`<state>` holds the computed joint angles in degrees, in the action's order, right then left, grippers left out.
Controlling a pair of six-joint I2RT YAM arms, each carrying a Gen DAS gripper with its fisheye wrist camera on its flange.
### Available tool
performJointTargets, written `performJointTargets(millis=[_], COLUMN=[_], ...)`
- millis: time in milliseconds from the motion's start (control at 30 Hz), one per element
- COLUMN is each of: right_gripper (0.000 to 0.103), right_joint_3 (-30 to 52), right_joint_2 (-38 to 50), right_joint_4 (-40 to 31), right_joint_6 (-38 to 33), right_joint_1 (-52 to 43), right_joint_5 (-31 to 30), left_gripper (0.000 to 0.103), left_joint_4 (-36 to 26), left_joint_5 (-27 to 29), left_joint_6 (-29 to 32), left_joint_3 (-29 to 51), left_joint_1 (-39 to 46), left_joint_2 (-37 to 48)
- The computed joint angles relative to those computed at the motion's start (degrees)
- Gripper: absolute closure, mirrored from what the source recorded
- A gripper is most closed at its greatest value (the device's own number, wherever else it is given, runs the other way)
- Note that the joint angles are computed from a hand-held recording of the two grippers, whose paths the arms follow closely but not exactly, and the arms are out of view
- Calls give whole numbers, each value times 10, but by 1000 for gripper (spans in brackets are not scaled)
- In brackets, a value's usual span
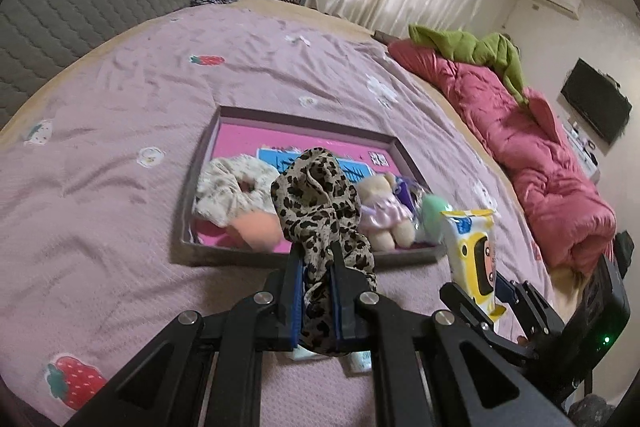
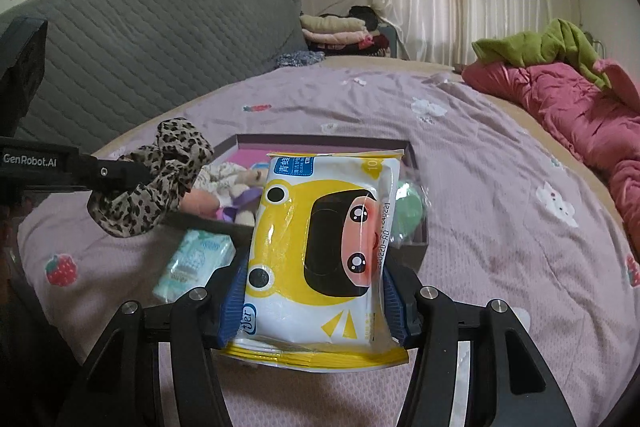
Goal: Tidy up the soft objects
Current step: 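Carry the scrunchie into the box with the left gripper while the right carries the wipes pack in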
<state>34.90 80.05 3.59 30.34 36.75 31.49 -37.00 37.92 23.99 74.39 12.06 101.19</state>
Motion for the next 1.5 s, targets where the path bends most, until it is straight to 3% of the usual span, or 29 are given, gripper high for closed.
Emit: performJointTargets(millis=[633,967,1500], right_gripper=[44,44,44], right_joint_3=[37,85,132], right_joint_2=[65,132,188], right_joint_4=[95,140,147], right_joint_6=[-67,-112,-133], right_joint_1=[-73,-108,-116], right_joint_5=[-43,-57,-89], left_gripper=[92,92,92], left_joint_4=[45,32,30], left_joint_5=[-20,-33,-43], left_joint_6=[-49,-57,-37], left_joint_3=[100,173,171], left_joint_1=[8,5,-15], left_joint_2=[101,168,197])
